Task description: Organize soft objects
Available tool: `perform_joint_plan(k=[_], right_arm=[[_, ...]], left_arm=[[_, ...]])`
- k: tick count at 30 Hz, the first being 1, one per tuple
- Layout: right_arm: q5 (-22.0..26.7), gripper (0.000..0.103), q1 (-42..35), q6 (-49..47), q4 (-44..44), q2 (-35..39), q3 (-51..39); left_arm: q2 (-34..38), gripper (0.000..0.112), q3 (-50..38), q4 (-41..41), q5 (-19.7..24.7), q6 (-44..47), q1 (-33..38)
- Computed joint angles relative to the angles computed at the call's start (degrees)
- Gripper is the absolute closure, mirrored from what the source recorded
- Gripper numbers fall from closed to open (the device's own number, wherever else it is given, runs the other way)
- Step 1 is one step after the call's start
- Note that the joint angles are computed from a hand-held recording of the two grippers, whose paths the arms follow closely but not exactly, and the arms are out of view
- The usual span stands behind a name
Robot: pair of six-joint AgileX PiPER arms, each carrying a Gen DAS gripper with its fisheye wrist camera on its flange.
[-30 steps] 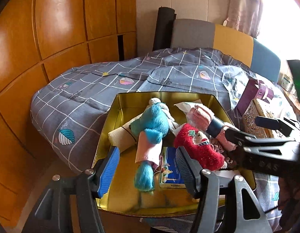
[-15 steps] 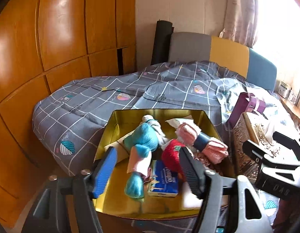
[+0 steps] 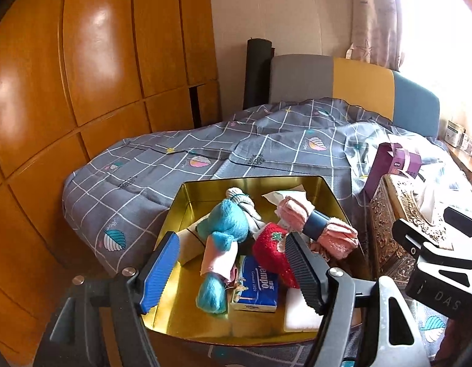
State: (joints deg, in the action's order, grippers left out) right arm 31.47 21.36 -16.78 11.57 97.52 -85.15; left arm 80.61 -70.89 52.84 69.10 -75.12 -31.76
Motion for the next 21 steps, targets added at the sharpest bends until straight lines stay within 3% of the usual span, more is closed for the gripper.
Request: perform_joint_plan(k=[21], right_arm=[[-0.01, 0.005, 0.55, 1.09, -1.19, 0.52, -0.13]], left_arm=[[-0.08, 0.039, 0.16, -1.18, -0.79, 0.3, 1.03]])
